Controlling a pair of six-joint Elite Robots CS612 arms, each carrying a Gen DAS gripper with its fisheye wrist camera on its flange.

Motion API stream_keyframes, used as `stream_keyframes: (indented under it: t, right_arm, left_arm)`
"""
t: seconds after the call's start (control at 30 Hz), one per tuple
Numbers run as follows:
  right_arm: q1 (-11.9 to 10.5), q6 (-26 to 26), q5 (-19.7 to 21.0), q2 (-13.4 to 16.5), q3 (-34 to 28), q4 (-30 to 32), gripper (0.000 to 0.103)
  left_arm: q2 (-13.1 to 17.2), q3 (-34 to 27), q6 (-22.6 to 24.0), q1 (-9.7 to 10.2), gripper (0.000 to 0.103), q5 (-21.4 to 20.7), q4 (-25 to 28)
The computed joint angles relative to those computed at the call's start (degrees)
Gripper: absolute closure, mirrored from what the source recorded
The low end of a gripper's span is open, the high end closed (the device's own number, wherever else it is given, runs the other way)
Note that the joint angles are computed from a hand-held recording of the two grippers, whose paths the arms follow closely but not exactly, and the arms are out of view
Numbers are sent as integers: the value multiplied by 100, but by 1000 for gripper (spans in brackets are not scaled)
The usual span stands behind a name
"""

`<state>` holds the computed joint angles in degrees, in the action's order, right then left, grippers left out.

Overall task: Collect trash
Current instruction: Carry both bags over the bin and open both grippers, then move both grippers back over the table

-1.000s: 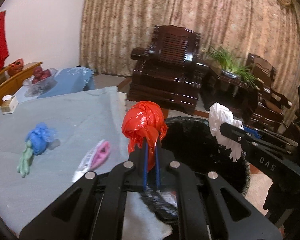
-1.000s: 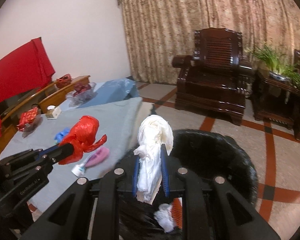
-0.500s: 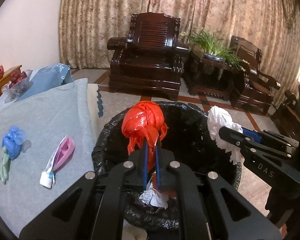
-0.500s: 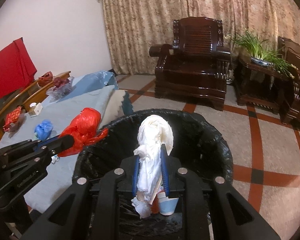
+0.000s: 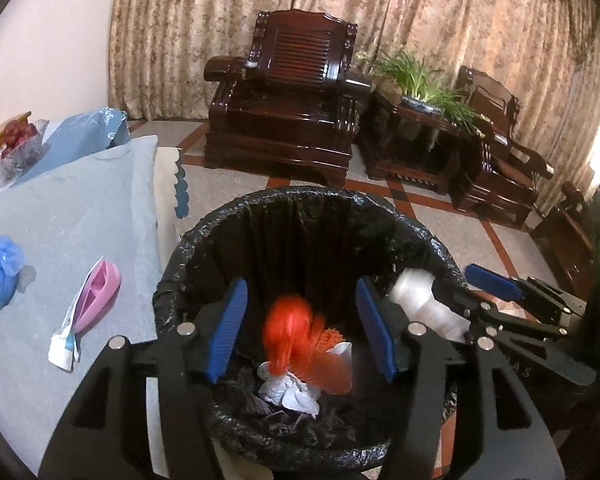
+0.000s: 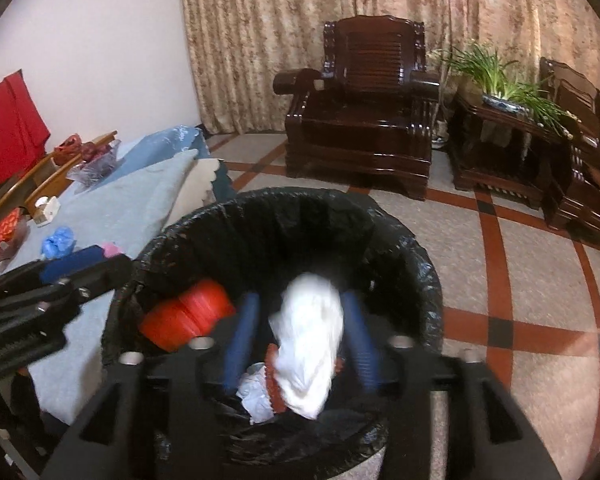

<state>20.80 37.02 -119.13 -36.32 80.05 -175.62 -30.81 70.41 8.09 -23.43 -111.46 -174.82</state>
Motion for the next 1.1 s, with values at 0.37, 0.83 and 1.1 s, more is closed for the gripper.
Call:
stream_keyframes:
  t: [0.37,0.83,1.1]
  right_arm:
    - [59,52,-80,78,-228,-13,6]
    - [297,-1018,631,833,-1801,166,6]
    - [400,-1272,1052,1391,-2896,618,8]
  left_arm:
    - [-131,215,-266,172,17,616,-670]
    - [-160,218,-785,686,17,1608,-880]
    - [-49,71,-997,932,17,2033,-724]
